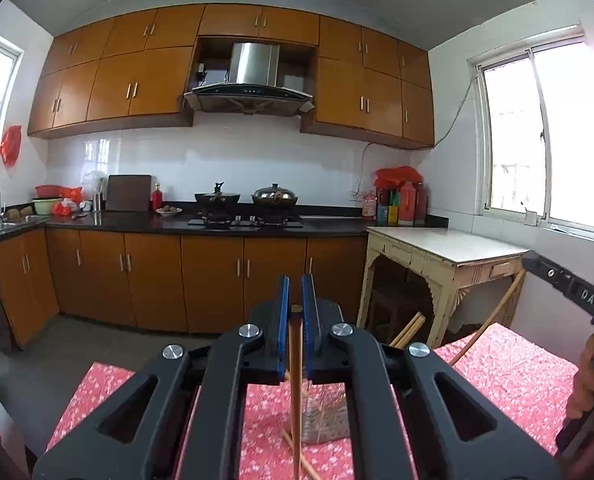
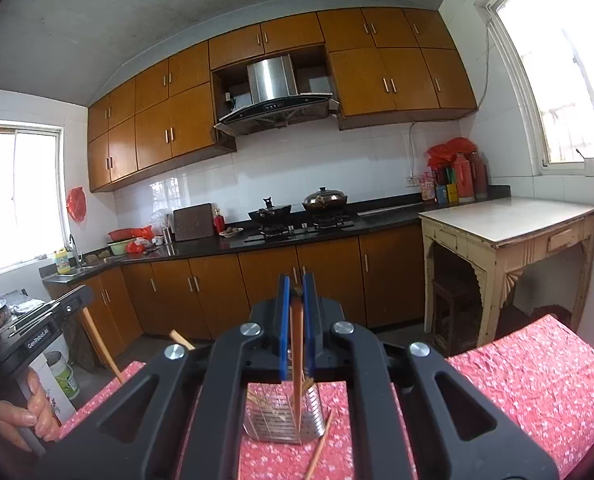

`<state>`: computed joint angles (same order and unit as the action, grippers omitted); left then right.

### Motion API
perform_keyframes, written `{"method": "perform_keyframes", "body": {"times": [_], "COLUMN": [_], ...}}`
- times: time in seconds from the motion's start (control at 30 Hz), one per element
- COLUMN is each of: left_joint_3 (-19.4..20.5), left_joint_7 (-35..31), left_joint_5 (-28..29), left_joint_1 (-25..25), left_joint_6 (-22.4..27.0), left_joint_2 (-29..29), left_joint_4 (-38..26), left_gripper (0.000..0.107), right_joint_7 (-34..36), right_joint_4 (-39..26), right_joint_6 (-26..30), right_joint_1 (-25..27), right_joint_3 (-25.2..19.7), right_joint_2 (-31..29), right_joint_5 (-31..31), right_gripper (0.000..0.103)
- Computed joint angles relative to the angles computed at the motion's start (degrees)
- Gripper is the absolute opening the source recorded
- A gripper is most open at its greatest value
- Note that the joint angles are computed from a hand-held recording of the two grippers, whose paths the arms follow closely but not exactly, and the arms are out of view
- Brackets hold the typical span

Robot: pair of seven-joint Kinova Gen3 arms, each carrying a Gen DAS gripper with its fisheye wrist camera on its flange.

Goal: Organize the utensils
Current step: 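Lower both chopsticks into the wire holder and open both tools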

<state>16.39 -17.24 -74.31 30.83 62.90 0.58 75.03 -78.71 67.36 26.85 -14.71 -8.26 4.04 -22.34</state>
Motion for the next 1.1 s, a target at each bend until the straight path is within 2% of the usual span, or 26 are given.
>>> {"method": "perform_keyframes", "body": {"times": [0.17,0.33,0.47,0.6,0.77,0.87,1.0,1.1], "left_joint_3": [-1.4,-5.0,-8.4,-12.4,-16.7,-17.8,-18.3,-18.3], "left_joint_7": [-3.7,-6.3,-5.7,-2.6,3.0,4.9,3.8,-0.3], "left_joint_5": [-0.6,-0.7,-3.6,-5.6,-3.5,-2.2,1.8,6.0], "left_joint_1": [1.2,3.5,5.7,7.0,6.4,5.9,4.5,4.1], "left_joint_6": [0.0,-0.7,-1.5,-3.0,-5.7,-6.4,-6.9,-4.7], "left_joint_2": [3.4,6.8,9.7,12.6,14.4,15.0,15.8,16.7], "left_joint_4": [-6.9,-13.5,-17.4,-18.5,-16.6,-15.3,-15.5,-17.5], "left_gripper": [0.006,0.006,0.006,0.006,0.006,0.006,0.006,0.007], "right_joint_7": [-4.6,-9.5,-12.8,-14.1,-14.3,-13.8,-14.2,-15.3], "right_joint_4": [-7.4,-15.9,-22.7,-27.4,-31.2,-32.1,-34.4,-39.7], "right_joint_6": [2.1,4.5,5.8,8.0,11.5,13.0,16.1,21.2], "right_joint_1": [-2.3,-5.3,-8.3,-9.8,-10.1,-9.7,-9.3,-11.3], "right_joint_3": [0.4,1.1,2.3,2.7,2.6,2.2,2.2,4.6], "right_joint_2": [3.9,8.7,12.8,16.4,20.3,21.9,24.3,27.3], "right_joint_5": [5.3,11.5,16.6,19.0,19.1,18.5,17.4,19.8], "right_gripper": [0.008,0.008,0.008,0.008,0.008,0.008,0.008,0.009]}}
